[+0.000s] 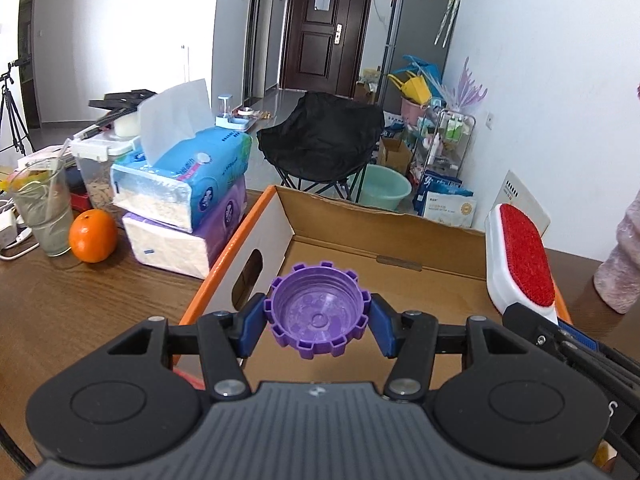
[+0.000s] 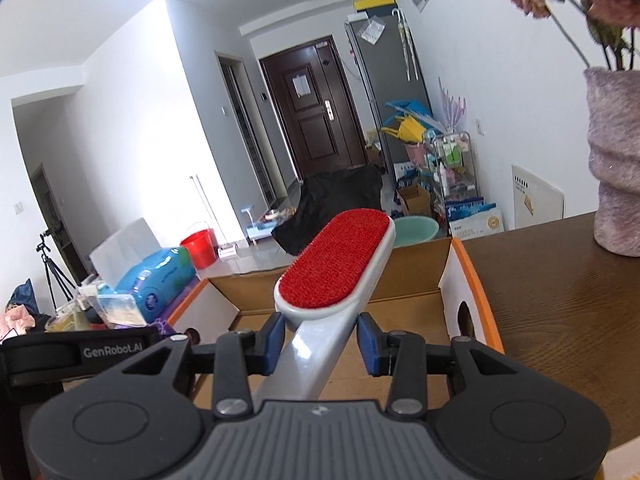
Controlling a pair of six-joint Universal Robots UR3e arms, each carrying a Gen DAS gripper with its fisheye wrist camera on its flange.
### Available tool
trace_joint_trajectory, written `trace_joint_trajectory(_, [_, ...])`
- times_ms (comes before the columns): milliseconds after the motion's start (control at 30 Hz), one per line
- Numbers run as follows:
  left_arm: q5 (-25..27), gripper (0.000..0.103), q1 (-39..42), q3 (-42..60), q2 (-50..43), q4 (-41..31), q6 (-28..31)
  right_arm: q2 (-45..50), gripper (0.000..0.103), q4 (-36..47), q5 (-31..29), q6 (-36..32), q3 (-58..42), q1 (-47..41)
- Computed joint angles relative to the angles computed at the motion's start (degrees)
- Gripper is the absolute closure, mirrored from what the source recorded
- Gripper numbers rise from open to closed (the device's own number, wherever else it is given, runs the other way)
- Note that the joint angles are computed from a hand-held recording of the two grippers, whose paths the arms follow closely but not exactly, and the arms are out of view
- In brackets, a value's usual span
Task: Organize rigid objects
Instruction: 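Carry the purple cap and lint brush into the cardboard box and release both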
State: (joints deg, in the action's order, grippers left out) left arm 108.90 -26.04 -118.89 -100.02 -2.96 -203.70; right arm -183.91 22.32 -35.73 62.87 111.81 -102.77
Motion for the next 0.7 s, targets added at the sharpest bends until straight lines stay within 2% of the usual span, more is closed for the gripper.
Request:
trace_joint_trajectory(67, [-0.1, 0.047, 0.5, 1.5, -1.7, -0.6, 0.5, -0.1, 0.065, 6.2, -3.8, -5.0, -2.7, -4.7])
trace_joint_trajectory(167, [-0.5, 0.047, 1.3, 2.7, -3.3, -1.0, 1.4, -1.0, 0.065, 12.0, -7.4, -8.7, -6.0, -9.1])
trace_joint_trajectory(333, [-1.9, 0.047, 2.4, 2.9, -3.5, -1.8, 2.8, -2.4, 0.064, 15.2, -10.5, -11.8, -8.7, -12.9])
trace_joint_trajectory(367, [-1.9, 0.042, 2.5, 2.8, -3.3, -1.9, 3.0, -2.8, 0.062, 15.3, -10.6, -11.8, -9.3, -13.1])
trace_joint_trajectory(400, [-1.8, 0.032, 2.6, 2.7, -3.1, -2.1, 3.2, -3.2, 0.062, 14.7, -10.0, -11.3, -10.0, -12.8])
trace_joint_trajectory(433, [-1.1, 0.026, 2.3, 2.7, -3.1, -2.1, 3.4, -3.7, 0.056, 13.8, -9.2, -10.5, -10.8, -12.2])
trace_joint_trajectory(467, [-0.1, 0.017, 1.9, 2.8, -3.3, -1.5, 3.5, -3.9, 0.036, 13.2, -8.8, -10.0, -11.6, -11.8])
trace_joint_trajectory(500, [0.9, 0.011, 1.5, 2.8, -3.4, -1.2, 3.6, -4.0, 0.026, 11.8, -8.0, -9.4, -11.4, -11.0])
trace_joint_trajectory(533, [1.6, 0.008, 1.4, 2.5, -3.2, -0.9, 3.6, -4.3, 0.011, 10.2, -6.6, -8.2, -11.0, -9.8])
trace_joint_trajectory(600, [2.1, 0.000, 1.4, 2.0, -2.5, -0.7, 3.2, -4.3, 0.010, 8.4, -5.1, -6.5, -11.5, -8.7])
trace_joint_trajectory(700, [2.5, 0.000, 1.5, 1.3, -1.7, -0.3, 3.2, -4.1, 0.001, 6.7, -4.4, -4.8, -11.4, -8.1])
